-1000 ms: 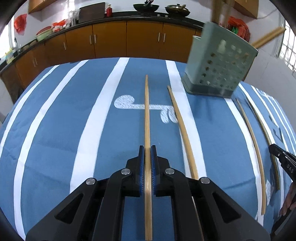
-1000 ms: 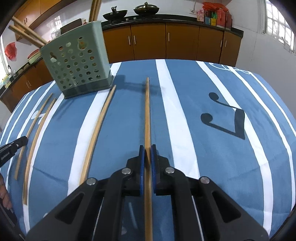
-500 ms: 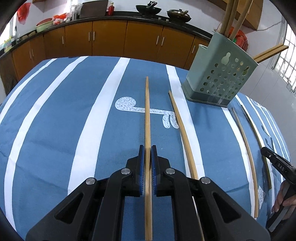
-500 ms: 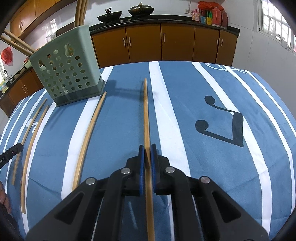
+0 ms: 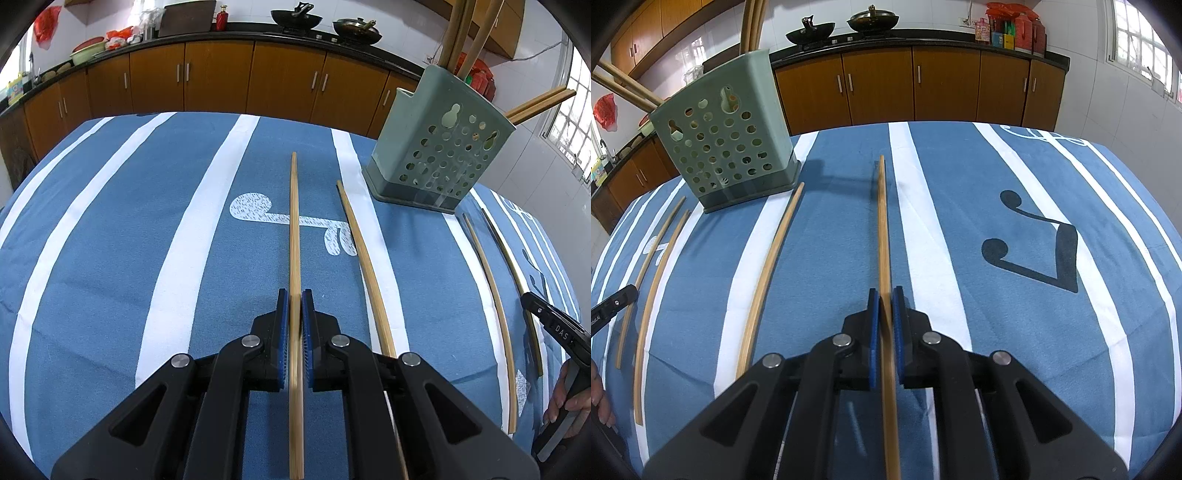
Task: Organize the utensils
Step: 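Hold the grasped chopsticks against the table with both tools, then lift the held chopsticks with both tools and raise them upright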
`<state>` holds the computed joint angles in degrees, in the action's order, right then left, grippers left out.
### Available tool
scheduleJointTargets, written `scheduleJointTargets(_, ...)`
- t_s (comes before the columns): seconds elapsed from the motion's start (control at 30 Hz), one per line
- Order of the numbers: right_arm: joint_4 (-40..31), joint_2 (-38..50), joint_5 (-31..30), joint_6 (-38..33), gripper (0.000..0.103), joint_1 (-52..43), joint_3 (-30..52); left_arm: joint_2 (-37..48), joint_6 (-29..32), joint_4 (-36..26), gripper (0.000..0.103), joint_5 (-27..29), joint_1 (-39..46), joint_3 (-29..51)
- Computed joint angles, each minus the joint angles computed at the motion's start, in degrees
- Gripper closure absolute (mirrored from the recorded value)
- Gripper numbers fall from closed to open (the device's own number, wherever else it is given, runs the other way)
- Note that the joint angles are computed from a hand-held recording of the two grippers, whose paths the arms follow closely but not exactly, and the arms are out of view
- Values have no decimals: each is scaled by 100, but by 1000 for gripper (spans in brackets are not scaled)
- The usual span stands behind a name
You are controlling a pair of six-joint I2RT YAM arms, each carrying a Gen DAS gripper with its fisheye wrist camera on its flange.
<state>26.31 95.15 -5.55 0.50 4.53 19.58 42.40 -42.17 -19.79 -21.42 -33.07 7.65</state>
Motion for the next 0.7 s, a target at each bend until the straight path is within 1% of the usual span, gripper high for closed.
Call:
scheduleJointTargets(0.27, 15, 9, 26, 20, 94, 28, -7, 6, 3, 0, 94, -3, 0, 2)
scheduleJointTargets(0.3, 23, 5, 33, 20, 94, 30, -19, 78, -34, -3, 94, -69, -66, 29)
scheduleJointTargets(0.43, 52, -127, 101, -23, 94, 80, -187, 421, -445, -389, 94, -608, -782, 236)
scheduleJointTargets(0.57, 55, -263, -53, -76, 94, -24, -346, 241, -741, -724, 93, -755, -1170, 220)
scheduleJointTargets(0.6, 57, -271, -86, -79, 94, -49, -358, 269, -872, -802, 93, -875, -1343, 226)
scheduleJointTargets(0.7, 50, -288, -46, -66, 95, -21, -361, 437, -1041, -870, 94, -1007, -1577, 281)
